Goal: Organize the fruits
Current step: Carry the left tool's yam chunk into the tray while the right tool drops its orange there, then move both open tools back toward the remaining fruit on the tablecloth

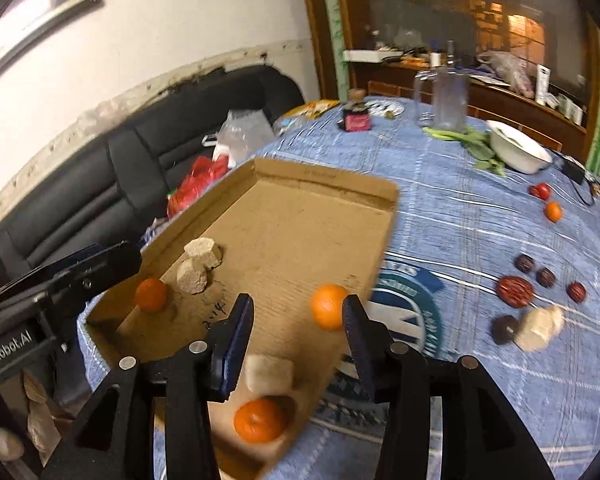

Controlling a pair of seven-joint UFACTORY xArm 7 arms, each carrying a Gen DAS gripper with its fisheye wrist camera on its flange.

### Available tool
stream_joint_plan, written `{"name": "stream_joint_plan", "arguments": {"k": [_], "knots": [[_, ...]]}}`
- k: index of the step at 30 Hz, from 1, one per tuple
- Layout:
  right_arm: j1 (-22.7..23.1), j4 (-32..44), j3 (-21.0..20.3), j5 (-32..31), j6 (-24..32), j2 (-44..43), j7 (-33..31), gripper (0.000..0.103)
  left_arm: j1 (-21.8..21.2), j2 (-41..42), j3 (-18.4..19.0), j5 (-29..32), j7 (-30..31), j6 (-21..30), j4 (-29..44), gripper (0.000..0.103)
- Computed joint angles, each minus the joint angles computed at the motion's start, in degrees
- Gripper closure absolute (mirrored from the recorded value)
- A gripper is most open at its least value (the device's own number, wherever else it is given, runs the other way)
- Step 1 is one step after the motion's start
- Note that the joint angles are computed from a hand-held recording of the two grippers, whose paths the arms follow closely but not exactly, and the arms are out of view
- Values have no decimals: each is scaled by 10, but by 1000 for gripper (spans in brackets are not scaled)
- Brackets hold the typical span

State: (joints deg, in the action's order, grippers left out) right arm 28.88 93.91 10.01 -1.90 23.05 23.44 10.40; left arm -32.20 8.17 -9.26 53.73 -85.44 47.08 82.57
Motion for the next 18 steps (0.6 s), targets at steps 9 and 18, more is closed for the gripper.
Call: {"name": "stream_joint_plan", "arguments": {"k": [9,18], "knots": [[-46,-165,-15,7,-82,-116,50,49,-83,86,1,36,81,96,138,36],[-98,-262,-14,34,-131,-183,40,43,-152,184,43,-3,171,131,269,35]]}}
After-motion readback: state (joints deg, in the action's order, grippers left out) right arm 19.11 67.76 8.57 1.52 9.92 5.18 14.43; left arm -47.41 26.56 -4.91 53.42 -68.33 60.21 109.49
